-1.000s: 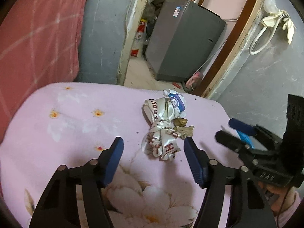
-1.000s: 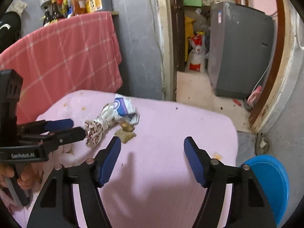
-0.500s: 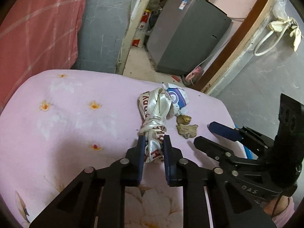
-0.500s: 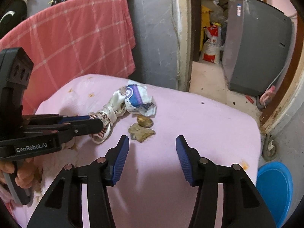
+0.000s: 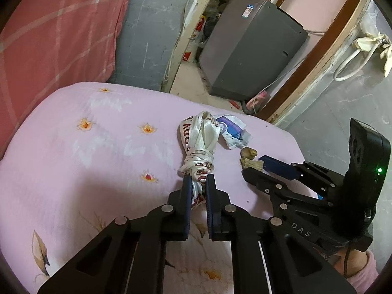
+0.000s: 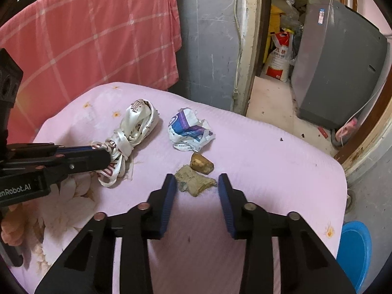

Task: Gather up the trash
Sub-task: 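Grasp the silver foil with the left tool while the right tool grasps the flat stone, then carry the foil and stone over the basin and open both tools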

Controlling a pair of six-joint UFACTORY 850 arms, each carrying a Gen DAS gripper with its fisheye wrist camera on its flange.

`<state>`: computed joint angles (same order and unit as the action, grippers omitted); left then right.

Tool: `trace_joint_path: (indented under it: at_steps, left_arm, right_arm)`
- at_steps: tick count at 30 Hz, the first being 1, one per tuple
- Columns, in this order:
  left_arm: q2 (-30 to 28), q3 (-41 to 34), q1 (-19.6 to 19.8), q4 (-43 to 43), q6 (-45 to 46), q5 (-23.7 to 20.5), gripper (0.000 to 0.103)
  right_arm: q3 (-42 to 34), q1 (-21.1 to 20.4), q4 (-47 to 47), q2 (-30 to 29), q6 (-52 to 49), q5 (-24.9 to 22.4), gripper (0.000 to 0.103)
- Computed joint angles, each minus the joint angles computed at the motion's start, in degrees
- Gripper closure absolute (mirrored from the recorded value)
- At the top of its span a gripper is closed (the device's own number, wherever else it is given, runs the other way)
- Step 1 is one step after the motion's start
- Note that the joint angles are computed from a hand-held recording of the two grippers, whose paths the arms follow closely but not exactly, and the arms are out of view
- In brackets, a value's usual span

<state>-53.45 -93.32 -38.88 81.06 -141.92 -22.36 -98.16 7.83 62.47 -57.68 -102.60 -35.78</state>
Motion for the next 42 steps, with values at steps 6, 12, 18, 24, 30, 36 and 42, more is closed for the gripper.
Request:
trace_joint_path:
  at_steps: [6,12,18,24,30,36,42]
  left_arm:
    - [0.2,0.3,-0.5,1.1,-0.7,-0.7,0.097]
    - [0.3,0.0,-1.5,4.2,-2.6,-2.7,0.098]
    - [0.0,-1.5,-3.5,9.9,-5.4,-7.6,0.098]
    - [-1.2,-4.6,-5.4,17.7,-7.9,-14.0,0.098]
    - [-4.0,-9.8,-6.6,22.1,-6.7,-17.8,0.098]
    - [-8.0,-17.5,-7.7,25.8,-3.6,-19.9,0.098]
    - [-13.5,-27.4,-8.3,28.4,-0.4,-17.6,0.098]
  right_arm:
    - [2.5,-0.6,2.2,1.6,-3.7,-0.4,0.074]
    - [9.0,-3.2,13.1,5.5,-13.7,-2.2,0.075]
    - [17.0,-6.7,29.8,10.7,-28.4,-6.3,0.075]
    - [22.2,-9.9,43.7,14.0,-38.9,-12.0,0.075]
    - [25.3,-12.9,54.0,16.6,-46.3,-16.7,0.075]
    - [27.4,-15.2,63.4,18.0,-52.0,-19.8,0.075]
    - [27.0,-17.0,68.9,17.5,-56.0,-20.4,0.075]
